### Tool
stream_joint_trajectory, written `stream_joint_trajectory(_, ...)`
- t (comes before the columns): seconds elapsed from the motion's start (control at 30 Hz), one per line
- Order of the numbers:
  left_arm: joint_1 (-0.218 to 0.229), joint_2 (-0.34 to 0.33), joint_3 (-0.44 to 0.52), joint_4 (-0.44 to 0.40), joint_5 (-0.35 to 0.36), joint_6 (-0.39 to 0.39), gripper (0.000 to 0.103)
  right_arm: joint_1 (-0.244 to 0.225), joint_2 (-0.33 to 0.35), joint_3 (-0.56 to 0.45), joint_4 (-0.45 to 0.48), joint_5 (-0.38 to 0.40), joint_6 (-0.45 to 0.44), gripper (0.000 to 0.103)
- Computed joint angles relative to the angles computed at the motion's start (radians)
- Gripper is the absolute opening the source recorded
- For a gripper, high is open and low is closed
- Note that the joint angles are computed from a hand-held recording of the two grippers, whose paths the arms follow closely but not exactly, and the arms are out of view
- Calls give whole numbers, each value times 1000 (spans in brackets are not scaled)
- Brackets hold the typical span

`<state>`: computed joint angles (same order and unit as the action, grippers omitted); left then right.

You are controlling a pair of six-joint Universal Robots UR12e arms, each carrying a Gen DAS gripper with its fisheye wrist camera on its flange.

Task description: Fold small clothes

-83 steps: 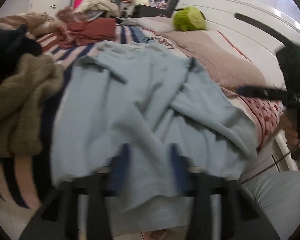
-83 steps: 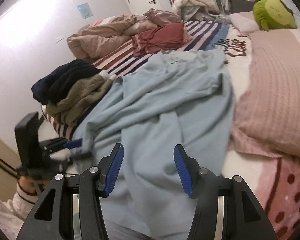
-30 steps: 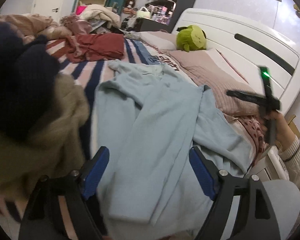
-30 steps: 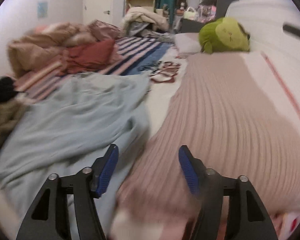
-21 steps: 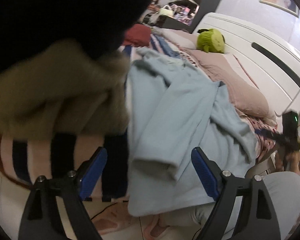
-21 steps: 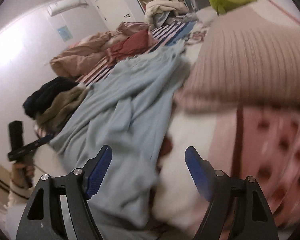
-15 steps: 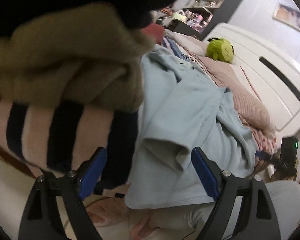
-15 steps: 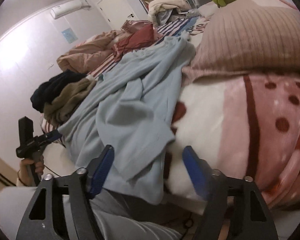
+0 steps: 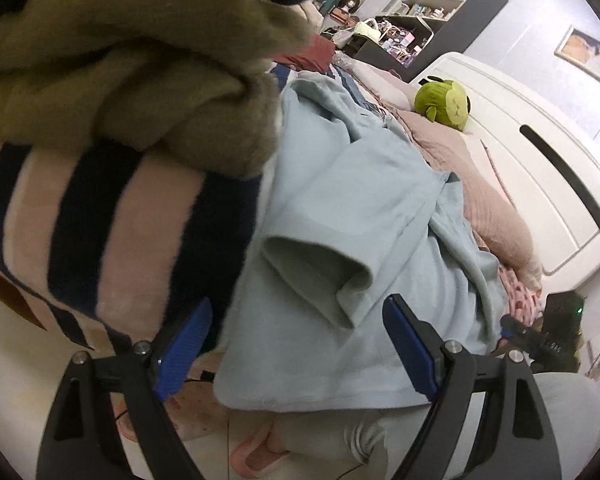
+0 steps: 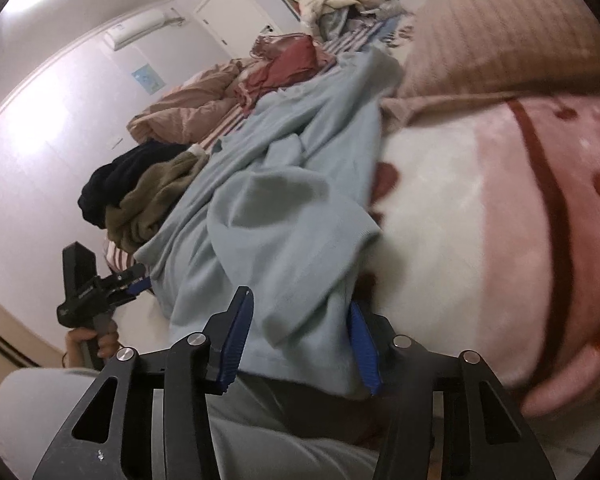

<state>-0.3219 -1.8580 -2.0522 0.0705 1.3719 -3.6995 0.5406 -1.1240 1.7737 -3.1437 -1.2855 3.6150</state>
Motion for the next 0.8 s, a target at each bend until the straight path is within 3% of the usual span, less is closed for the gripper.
stream_joint_trajectory(0.07,4,-13,5,51,-38,-2,79,1,13,-22,13,8,-6,36)
stream_joint_trajectory(0.1,8,-17,10,58,-56,-3,70,3,19,-33,21,3,-15,34)
stream_joint_trajectory(0.2,-12,-29,54,-7,1,16,62,10,34,-66,53,-16,-44,17)
stream_joint_trajectory(0.23,-19,-31,65,-21,33,15,53,11,36,-73,66,-28,-51,10)
stream_joint_trajectory(0.27,-23,-31,72,-34,57,11,47,12,37,-78,71,-35,-56,8)
stream_joint_trajectory(0.3,-22,-30,73,-42,65,10,34,12,37,-79,70,-37,-55,7)
stream_joint_trajectory(0.33,-18,-28,72,-43,55,9,23,12,36,-78,61,-34,-50,7)
stream_joint_trajectory(0.4,1,-26,65,-28,-10,-1,11,13,31,-72,43,-43,-49,6)
stream_joint_trajectory(0.8,-10,38,52,108,-44,59,6,30,-10,-67,-58,-70,-59,4)
